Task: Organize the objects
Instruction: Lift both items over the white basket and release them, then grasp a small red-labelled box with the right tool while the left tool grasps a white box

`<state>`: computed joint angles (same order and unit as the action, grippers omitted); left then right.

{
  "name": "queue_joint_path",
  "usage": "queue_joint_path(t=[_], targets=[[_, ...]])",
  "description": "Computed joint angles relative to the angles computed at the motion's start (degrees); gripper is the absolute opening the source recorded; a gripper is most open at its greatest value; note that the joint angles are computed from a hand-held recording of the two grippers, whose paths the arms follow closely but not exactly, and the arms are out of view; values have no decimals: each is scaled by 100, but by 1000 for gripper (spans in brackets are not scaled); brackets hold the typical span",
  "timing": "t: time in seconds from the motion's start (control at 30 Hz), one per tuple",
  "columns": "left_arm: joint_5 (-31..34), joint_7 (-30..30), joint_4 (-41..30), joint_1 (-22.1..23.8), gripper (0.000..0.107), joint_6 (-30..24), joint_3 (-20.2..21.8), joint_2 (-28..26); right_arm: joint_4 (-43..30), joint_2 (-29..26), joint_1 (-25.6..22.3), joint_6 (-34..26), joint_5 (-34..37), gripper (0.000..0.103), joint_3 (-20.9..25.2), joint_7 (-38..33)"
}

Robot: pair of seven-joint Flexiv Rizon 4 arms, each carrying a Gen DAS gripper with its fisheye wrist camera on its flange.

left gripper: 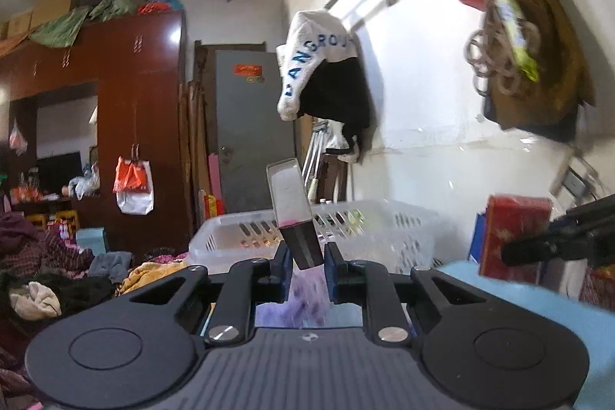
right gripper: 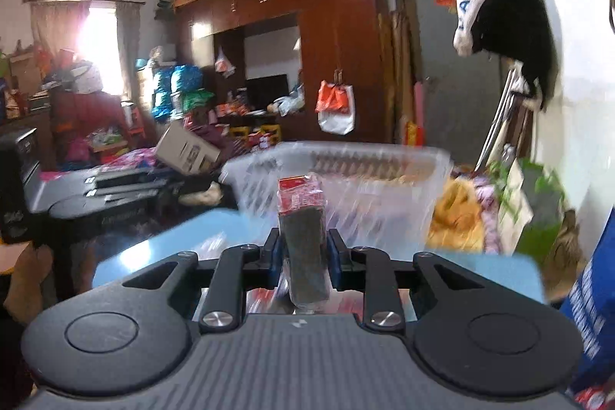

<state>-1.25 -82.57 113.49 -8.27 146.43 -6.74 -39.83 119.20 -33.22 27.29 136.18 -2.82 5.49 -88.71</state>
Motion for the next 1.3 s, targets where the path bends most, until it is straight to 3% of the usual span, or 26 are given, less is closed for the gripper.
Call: queue_joint_path(t=[0.07, 0.2, 0.33, 0.37, 0.4, 0.43, 0.47, 0.5, 0.57, 0.63, 0.73, 0.83, 0.93, 1.0, 1.1, 1.13, 1.23, 1.3], targets=[[-65, 15, -269, 53, 21, -444, -58, 59, -410, -43, -65, -291, -161, 27, -34, 141], [-193, 34, -958, 169, 21, -1542, -179, 82, -1508, -285, 418, -1194, 384, 27, -595, -17], [-591, 325, -1593, 3, 22, -2545, -35, -69, -2308, -634, 900, -2076, 718, 28, -1247, 69], [-694, 387, -1687, -45, 23, -2743, 15, -103, -2408, -708, 963, -2119, 770, 35, -1338, 132], [-836, 505, -1789, -160, 34, -2961, 146, -137, -2479, -764, 950, -2127, 772, 45, -1335, 214], [-985, 661, -1869, -339, 51, -3099, 358, -181, -2473, -766, 857, -2124, 706, 69, -1224, 301], [-1195, 758, -1885, -583, 58, -3080, 647, -226, -2415, -761, 852, -2036, 719, 89, -1205, 354], [-1476, 945, -1834, -747, 64, -2896, 782, -277, -2292, -737, 962, -1865, 815, 95, -1326, 310], [-1256, 758, -1540, -595, 64, -2412, 654, -220, -1930, -678, 1470, -1391, 1302, 103, -1823, -83], [-659, 454, -1082, -68, 74, -1972, 162, -38, -1548, -619, 1575, -805, 1591, 103, -1768, -389], [-301, 170, -299, 133, 82, -1492, 52, 250, -840, -465, 1005, -203, 1496, 103, -943, -203], [-508, 264, 433, -189, 82, -844, 337, 333, -191, -499, 380, 278, 925, 100, -303, -2], [-856, 198, 873, -370, 82, -168, 390, 176, 238, -587, -66, 791, 335, 83, 63, 269], [-729, 98, 961, -185, 82, -444, 246, 229, 415, -516, -220, 673, -160, 83, 93, 286], [-597, -38, 885, -7, 81, -733, 165, 192, 383, -458, 237, 367, 319, 77, -202, -164], [-560, -54, 853, 28, 81, -831, 151, 186, 352, -461, 326, 279, 439, 70, -252, -269], [-585, 35, 813, -45, 79, -1046, 208, 181, 314, -523, 106, 195, 212, 55, -94, -171], [-667, 90, 836, -133, 78, -1041, 263, 189, 336, -529, -22, 217, 29, 55, -28, -132]])
